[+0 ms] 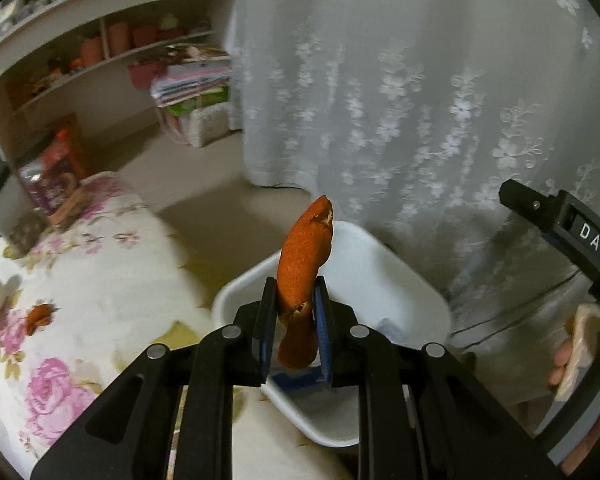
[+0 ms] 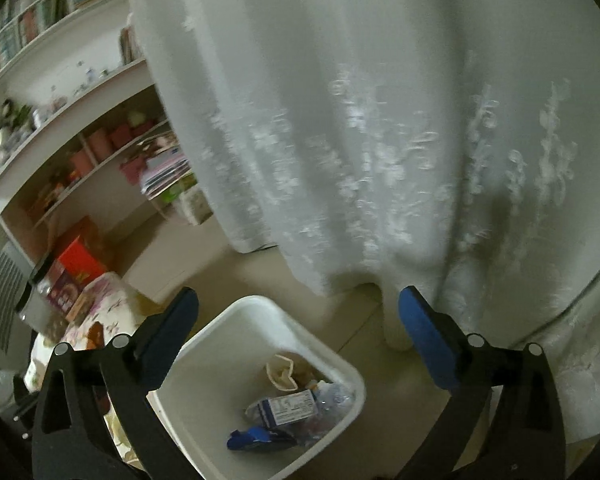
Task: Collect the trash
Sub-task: 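Lower the orange peel into the white bin and open the left gripper, then move both grippers back over the table toward the paper cup and small peel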
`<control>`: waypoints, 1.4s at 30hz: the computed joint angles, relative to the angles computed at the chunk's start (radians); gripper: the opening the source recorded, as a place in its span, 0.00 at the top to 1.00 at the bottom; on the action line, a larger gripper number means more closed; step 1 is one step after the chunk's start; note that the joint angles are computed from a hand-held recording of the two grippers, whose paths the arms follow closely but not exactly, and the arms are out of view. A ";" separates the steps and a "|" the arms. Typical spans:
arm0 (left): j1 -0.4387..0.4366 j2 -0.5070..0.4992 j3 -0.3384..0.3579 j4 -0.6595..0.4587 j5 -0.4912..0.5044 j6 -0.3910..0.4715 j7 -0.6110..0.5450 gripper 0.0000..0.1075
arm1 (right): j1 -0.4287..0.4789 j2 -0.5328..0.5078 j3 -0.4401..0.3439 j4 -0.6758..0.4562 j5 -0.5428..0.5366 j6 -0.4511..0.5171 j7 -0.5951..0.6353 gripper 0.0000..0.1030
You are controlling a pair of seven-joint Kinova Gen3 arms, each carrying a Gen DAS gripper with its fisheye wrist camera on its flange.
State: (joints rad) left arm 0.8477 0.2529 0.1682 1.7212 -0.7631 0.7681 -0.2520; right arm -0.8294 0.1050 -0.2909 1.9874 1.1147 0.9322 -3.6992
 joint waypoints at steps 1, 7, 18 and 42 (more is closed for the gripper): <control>-0.006 0.011 0.006 -0.016 0.014 -0.003 -0.016 0.77 | 0.002 -0.003 0.002 0.002 -0.004 0.003 -0.002 0.07; 0.015 0.039 -0.006 -0.064 0.033 -0.004 -0.057 0.50 | 0.013 -0.015 -0.001 0.014 -0.010 0.025 -0.012 0.07; 0.061 0.013 -0.026 -0.032 -0.087 0.098 0.002 0.37 | -0.002 0.030 0.002 -0.069 -0.038 0.042 0.040 0.07; -0.298 -0.233 0.055 0.331 -0.123 0.180 0.033 0.29 | -0.256 0.386 0.143 -0.605 -0.172 0.035 0.575 0.07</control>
State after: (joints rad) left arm 0.5496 0.0200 0.2236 2.0520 -0.8866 0.9485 -0.2186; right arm -1.0854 0.4909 -0.1483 1.3820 0.9429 0.9673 -3.1237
